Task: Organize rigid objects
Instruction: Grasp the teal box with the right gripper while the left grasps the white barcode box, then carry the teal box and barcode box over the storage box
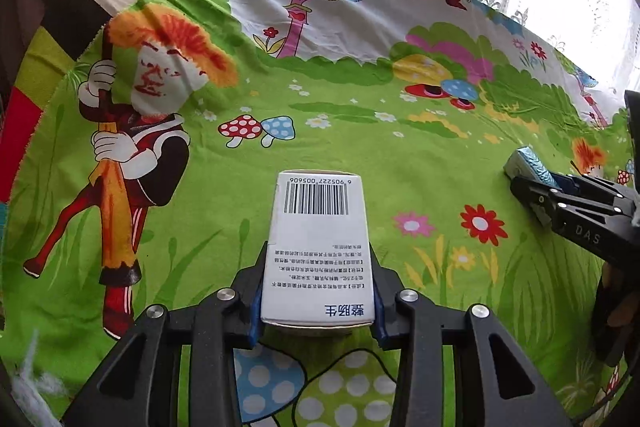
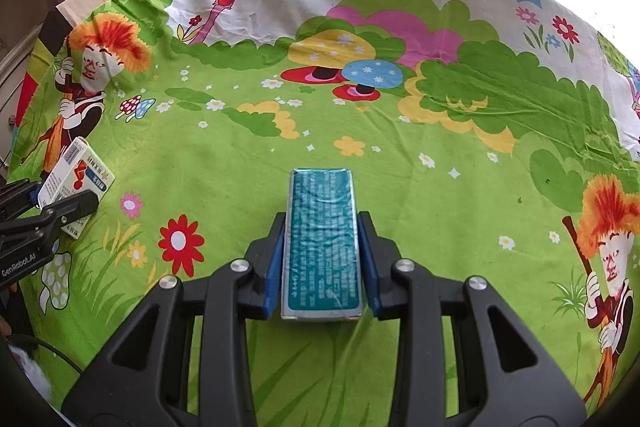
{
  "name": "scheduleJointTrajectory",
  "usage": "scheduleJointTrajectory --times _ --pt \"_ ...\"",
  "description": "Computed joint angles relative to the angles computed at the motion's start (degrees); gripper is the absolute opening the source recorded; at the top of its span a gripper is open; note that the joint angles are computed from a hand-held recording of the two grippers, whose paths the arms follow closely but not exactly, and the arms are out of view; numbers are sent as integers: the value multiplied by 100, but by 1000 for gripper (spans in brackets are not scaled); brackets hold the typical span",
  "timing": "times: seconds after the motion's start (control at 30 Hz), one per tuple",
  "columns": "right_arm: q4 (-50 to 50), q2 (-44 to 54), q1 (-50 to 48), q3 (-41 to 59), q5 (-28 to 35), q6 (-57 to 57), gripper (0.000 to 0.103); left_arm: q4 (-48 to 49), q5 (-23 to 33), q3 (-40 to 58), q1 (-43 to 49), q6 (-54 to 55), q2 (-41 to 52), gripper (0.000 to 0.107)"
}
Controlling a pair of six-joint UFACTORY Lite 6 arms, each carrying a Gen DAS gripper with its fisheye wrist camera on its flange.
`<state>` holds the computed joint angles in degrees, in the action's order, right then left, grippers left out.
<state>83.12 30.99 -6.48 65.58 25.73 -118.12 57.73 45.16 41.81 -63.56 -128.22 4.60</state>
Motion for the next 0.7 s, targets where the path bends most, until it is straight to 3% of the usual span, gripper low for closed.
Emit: scheduleJointTrajectory --times 0.17,0.33,0.57,0.63,0.7 --pt "806 -329 251 -482 -316 -635 37 -144 16 -125 -200 -18 -139 40" --pt "646 -611 -116 -895 -5 -295 37 -483 349 -341 -804 -87 -417 40" --pt "1342 -3341 -94 -3787 264 -613 37 -645 654 -150 -1620 -230 -255 40" --pt "1192 -4317 140 -4521 80 -401 37 -627 682 -25 -1865 -341 -189 40" --pt "418 -5257 109 -5061 84 363 37 -581 678 193 -2116 -425 -45 40"
